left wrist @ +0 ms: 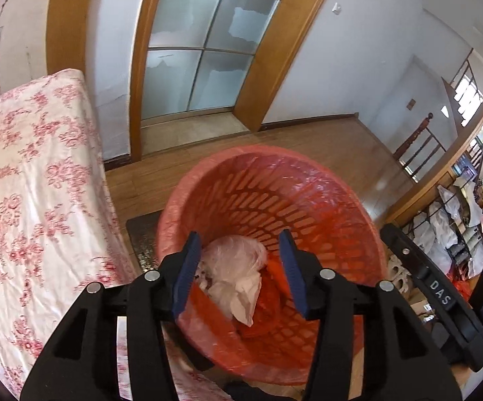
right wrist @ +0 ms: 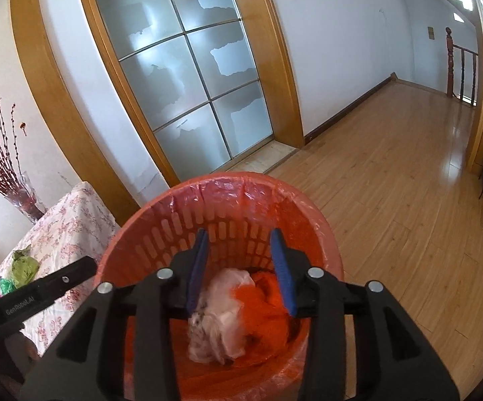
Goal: Collect trash
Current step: 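Carry both bags over the wastebasket and open both tools to drop them, then grasp the pink bag with the left tool while the right tool grasps the green bag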
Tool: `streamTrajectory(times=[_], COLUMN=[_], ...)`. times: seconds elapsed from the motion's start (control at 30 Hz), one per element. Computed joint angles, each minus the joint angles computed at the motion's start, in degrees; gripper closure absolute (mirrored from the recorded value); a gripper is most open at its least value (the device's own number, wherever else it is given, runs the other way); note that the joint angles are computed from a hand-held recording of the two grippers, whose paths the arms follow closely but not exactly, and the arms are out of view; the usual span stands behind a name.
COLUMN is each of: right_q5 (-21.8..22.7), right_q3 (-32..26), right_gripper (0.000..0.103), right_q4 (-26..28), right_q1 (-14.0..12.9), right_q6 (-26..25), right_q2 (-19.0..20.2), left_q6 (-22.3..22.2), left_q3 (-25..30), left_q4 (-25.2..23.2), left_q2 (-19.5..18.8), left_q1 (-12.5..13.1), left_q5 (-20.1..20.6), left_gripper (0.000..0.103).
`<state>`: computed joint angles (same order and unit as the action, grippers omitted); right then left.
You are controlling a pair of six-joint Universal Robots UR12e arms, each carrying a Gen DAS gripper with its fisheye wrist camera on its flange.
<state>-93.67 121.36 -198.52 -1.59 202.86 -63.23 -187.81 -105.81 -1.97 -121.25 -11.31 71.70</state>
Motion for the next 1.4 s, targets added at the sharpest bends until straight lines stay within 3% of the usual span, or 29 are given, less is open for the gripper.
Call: streamTrajectory(times=[0.07,0.13,0.5,0.63,0.93,1.2,1.4], right_q5=[-1.69,-3.2,-7.71,-8.43,-6.47,-4.27,-3.02], right_q3=[-0.12,0.01,-1.4,-2.14,-5.01,-8.16,-10.31], right_gripper=[0.05,0.046,0.04,0.032,0.031,0.031,0.031], right_q4=[0.29,0.03,4.09,3.67,5.3,7.12,9.49], right_q1=[0.54,0.98,4.6,6.62,10.82,14.5,16.28], right_q6=[-0.15,-0.79,-4.4,-6.44,-9.56,-12.24,-12.7], right_q2=[-0.03,0.03,-0.18,-0.02,0.51,1.7,2.69], left_q6=[0.01,0.43,0.22,0.17,-1.36,-4.59,-8.18], left_q3=[-0.36,-1.2,-6.25,-8.87,-14.24,-15.64,-14.22], left_q4=[0.23,0.77,2.32,4.39,10.9,12.95,9.79], left_q2=[0.18,0.63,3.52,5.15,8.81,9.42,7.95], left_q1=[0.18,0.49,3.7,5.41,11.63,18.21,21.6], left_q5=[1.1,2.72,8.48,10.35,16.05,21.89,18.8], left_gripper=[0.049,0.047,0.039,0.038,0.038,0.038,0.038])
